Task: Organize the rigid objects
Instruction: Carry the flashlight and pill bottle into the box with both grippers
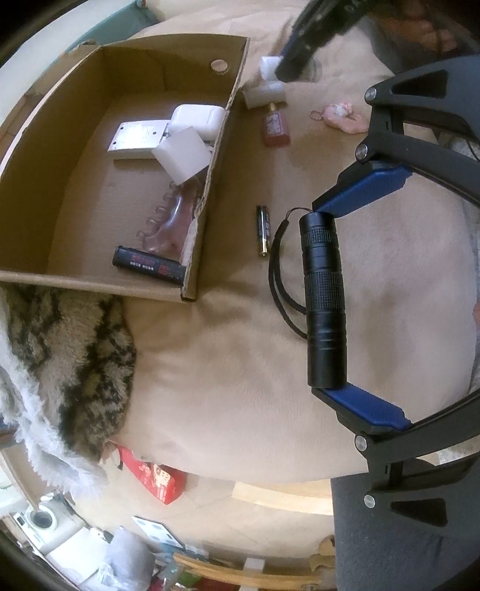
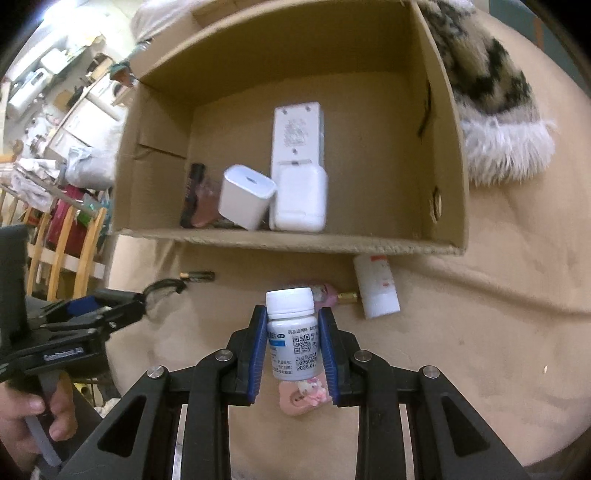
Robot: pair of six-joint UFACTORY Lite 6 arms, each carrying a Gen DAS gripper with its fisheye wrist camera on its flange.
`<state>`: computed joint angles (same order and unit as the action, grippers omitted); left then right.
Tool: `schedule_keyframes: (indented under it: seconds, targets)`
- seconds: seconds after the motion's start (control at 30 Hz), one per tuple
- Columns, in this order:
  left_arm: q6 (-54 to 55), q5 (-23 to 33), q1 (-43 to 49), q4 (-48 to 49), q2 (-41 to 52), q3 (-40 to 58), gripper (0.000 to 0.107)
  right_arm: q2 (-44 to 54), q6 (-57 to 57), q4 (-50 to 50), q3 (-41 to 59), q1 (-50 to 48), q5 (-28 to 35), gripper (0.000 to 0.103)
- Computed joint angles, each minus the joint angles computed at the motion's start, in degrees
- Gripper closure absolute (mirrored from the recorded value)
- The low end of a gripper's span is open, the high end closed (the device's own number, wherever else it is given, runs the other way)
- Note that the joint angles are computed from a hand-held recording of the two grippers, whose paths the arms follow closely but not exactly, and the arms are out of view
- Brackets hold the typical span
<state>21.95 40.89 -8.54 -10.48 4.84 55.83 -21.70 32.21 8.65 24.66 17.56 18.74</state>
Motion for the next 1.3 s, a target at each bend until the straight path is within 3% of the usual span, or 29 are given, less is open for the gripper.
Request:
schedule_keyframes:
  seconds: [0.17,0.37,0.53,0.83,0.97,1.17,1.3]
  targets:
    - [3.9,1.8,1.0,-4.0,-5.8,-0.3,0.021,-8.0,8.0,-9.1,-0.2,1.1,1.0,0.074]
    - [8.8,10.7,2.4,-11.4,-9.5,8.1,0.021,-14.8,22.3,-23.9,2.1,3.6,3.7,0.074]
    - [6.1,19.9,-0.3,-15.0,-2.6,25.9,0.021,-14.4,8.9,-14.1,8.0,-2.8,4.8,0.074]
    - [-7.1,27.5,-8.0,-14.0,22.3,65.1,0.021,-1.5,-15.2,3.9,19.8,-15.0,2.4,0.074]
    - [-9.6,22.5,-11.1,-8.6,26.6,66.5,0.021,3.3,-22.8,10.4,20.8,-17.6,-0.2,0.074]
    - [-9.2,7.7,-13.0,-2.6,25.5,48.5,0.021,11.4,-34.9,22.5,17.8,-20.2,-2.6,0.074]
    - [-9.3,6.8,-13.0,-2.1,28.0,46.2,0.021,16.8,-36.3,24.6,18.5,-20.6,-2.3,0.074]
